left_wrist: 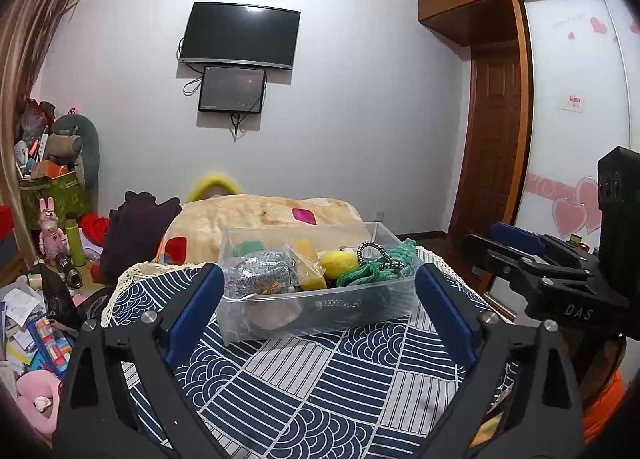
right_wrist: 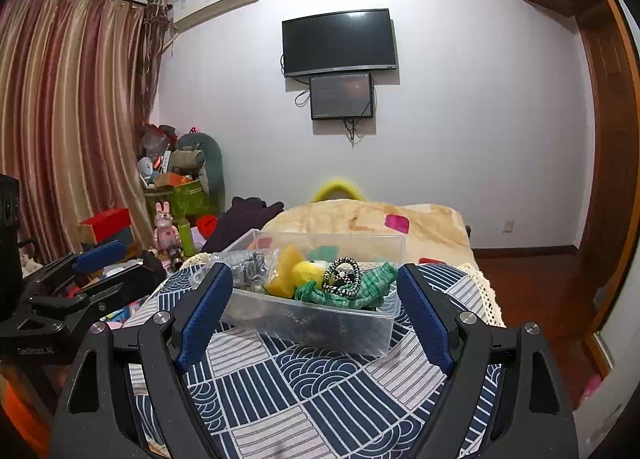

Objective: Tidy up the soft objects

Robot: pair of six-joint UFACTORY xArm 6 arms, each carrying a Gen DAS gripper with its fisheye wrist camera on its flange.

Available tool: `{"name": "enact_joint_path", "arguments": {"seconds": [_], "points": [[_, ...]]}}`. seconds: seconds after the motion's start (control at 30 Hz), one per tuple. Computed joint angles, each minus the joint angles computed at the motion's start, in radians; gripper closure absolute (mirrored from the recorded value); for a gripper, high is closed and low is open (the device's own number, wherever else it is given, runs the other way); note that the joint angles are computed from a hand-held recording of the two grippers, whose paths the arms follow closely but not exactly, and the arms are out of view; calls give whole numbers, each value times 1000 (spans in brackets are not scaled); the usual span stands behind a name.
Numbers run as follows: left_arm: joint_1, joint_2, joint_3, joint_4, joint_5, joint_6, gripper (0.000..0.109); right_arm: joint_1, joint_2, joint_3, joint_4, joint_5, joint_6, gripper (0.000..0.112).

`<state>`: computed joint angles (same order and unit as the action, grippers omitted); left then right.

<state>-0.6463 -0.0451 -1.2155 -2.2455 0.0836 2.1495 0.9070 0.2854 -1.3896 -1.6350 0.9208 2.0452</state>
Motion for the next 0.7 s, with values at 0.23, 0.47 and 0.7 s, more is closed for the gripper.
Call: {"name": "enact_joint_path", "arguments": {"seconds": [0.23, 0.47, 0.7], "points": [[3, -1, -2, -29, 1, 36, 11, 1, 1, -1, 1, 0, 0, 30], [6, -5, 3, -28, 6, 36, 10, 0, -1, 0, 0, -1, 1, 30], [7, -8, 2, -59, 5, 69, 10, -1, -1, 0, 1, -2, -1, 30]]}}
